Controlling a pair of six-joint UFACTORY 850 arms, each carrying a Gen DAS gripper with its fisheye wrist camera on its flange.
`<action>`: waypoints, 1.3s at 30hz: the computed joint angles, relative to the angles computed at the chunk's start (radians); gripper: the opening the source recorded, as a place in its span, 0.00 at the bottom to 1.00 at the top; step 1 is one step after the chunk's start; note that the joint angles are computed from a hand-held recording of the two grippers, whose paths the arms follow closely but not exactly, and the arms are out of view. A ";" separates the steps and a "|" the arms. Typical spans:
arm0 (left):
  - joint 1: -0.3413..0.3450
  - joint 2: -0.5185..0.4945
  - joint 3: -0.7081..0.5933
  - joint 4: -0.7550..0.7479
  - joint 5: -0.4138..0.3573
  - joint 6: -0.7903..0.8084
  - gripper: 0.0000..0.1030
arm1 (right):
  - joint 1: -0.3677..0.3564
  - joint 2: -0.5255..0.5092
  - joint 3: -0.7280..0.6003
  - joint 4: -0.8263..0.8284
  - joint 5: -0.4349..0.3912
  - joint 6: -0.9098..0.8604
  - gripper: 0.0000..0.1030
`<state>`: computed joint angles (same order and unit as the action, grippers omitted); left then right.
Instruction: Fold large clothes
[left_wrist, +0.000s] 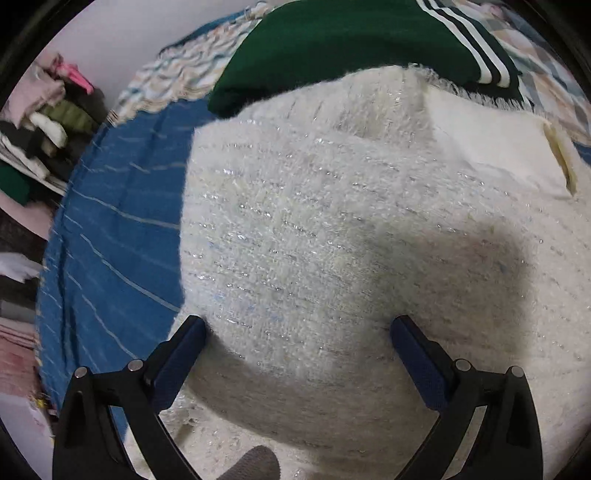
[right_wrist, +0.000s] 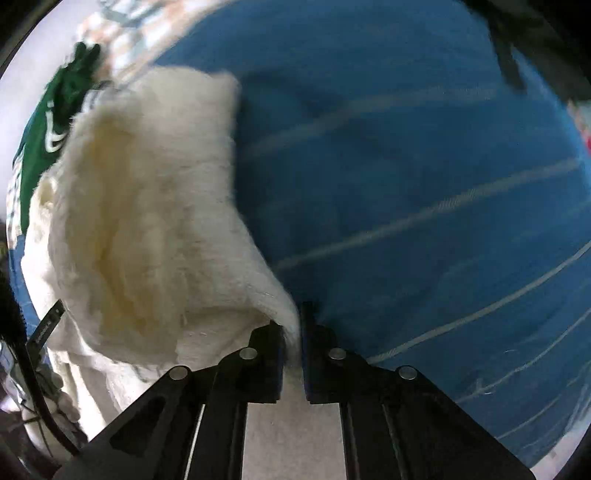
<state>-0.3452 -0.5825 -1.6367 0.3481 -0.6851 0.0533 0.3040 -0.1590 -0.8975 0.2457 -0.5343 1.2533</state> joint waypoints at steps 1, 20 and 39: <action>-0.004 0.009 0.005 0.019 -0.009 -0.023 1.00 | -0.016 0.015 0.010 0.064 0.008 -0.077 0.13; -0.035 0.466 0.513 0.397 -0.285 -0.468 1.00 | -0.174 0.224 0.103 0.354 -0.158 -0.683 0.38; -0.706 0.581 0.781 0.454 -0.444 -0.530 1.00 | -0.442 0.841 0.382 -0.088 -0.730 -0.416 0.57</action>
<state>-1.0513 -0.0017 -0.8557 0.8017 -1.1290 -0.4770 -0.1381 0.6825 -0.5157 0.1576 -1.2639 0.8372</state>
